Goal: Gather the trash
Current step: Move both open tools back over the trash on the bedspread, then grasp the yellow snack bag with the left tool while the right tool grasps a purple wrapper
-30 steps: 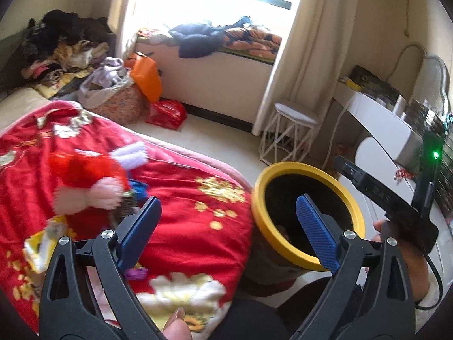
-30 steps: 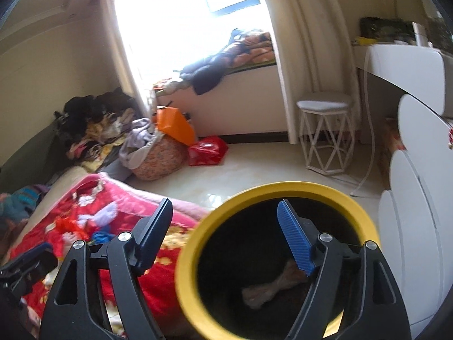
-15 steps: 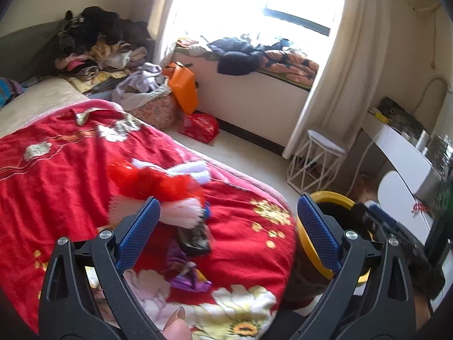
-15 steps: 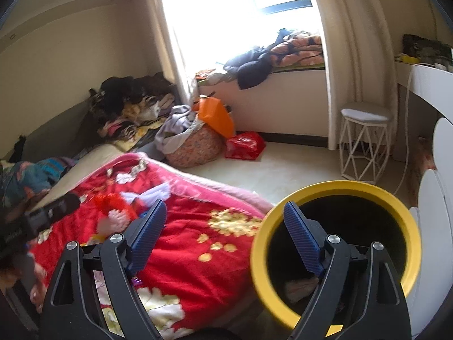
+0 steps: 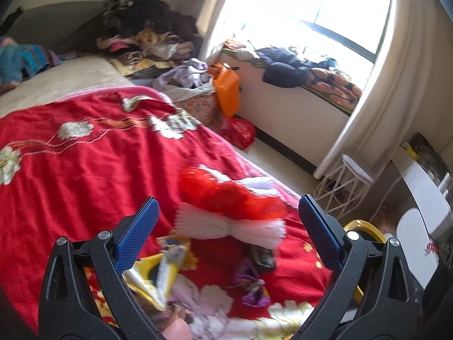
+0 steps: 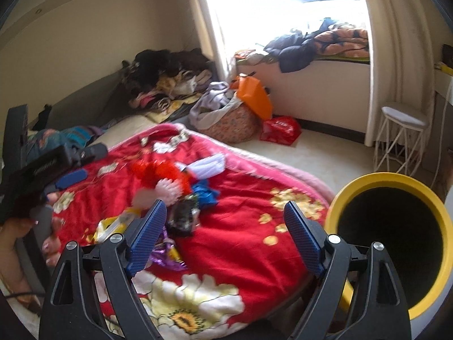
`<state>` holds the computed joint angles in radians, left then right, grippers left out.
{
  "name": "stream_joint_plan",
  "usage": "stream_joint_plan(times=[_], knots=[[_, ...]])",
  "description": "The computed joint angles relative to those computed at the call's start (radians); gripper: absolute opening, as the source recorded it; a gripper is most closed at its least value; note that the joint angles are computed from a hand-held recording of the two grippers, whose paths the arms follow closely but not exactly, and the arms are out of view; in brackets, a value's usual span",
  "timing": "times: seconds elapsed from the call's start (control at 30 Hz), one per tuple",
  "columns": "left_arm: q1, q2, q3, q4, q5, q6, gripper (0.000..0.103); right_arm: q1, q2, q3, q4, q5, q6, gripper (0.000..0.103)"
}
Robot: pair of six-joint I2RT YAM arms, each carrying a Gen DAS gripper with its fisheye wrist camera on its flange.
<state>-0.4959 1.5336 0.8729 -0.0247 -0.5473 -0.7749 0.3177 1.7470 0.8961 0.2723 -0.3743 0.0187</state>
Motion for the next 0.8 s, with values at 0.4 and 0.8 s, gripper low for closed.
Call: stream_joint_plan(times=[0.4, 0.8], knots=[[0.163, -0.023, -0.128, 0.042, 0.139, -0.01, 0.09, 0.135, 0.145, 0.111, -0.106, 0.001, -0.049, 0.082], [0.208, -0.003, -0.206, 0.031, 0.345, 0.045, 0.072, 0.22, 0.34, 0.341, -0.315, 0.03, -0.04, 0.075]])
